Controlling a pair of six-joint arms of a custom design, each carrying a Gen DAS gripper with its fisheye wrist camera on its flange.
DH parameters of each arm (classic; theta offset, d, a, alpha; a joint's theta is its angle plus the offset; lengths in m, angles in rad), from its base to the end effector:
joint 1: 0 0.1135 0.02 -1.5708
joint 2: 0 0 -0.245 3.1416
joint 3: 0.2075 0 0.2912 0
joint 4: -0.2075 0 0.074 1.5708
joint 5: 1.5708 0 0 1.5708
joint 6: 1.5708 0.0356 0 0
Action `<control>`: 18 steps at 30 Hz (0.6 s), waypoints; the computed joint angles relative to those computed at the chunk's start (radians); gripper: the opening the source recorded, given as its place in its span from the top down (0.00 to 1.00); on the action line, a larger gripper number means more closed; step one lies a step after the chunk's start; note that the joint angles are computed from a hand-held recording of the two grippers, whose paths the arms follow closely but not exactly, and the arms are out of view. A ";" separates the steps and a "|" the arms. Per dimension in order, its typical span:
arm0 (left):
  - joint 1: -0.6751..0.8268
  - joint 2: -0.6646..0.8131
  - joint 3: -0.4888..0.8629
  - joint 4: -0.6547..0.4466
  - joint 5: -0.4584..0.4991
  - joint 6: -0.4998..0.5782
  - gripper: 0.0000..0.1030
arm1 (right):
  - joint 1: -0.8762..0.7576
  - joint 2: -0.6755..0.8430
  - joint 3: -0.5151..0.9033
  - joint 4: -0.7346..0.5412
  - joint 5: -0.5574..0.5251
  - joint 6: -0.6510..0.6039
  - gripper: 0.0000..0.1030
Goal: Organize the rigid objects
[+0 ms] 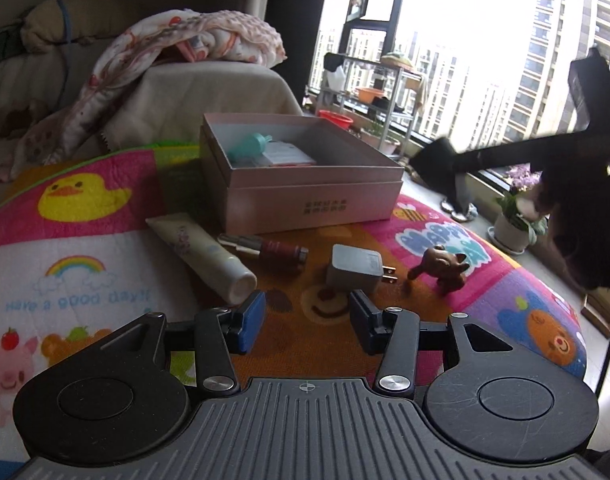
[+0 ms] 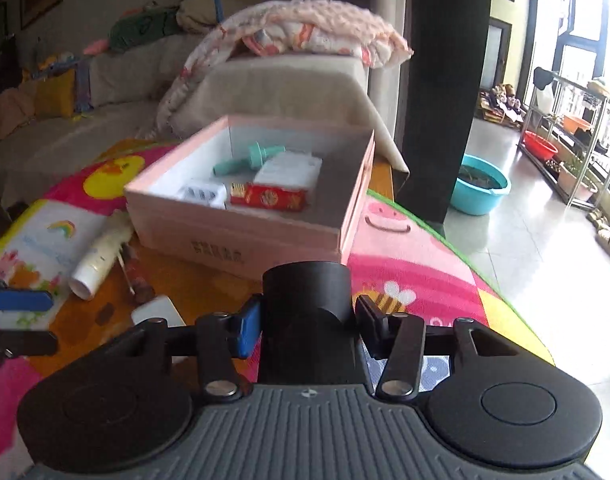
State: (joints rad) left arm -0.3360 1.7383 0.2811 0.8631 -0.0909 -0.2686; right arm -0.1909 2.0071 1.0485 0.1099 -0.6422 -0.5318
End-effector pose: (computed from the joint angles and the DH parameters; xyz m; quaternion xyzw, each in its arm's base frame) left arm 0.2309 -0.0772 0.0175 0.0084 0.8824 -0.1012 0.4594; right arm 0.4008 -0.0557 0.0599 -0.2604 0.8559 0.1577 0.4179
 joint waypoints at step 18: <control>0.142 0.054 0.023 0.020 0.000 -0.143 0.50 | 0.157 -0.038 -0.054 0.041 -0.003 0.018 0.29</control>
State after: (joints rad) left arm -0.1938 1.7920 0.3039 0.8827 -0.0905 -0.4120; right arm -0.0337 1.9689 0.9942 0.1511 -0.6447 -0.5142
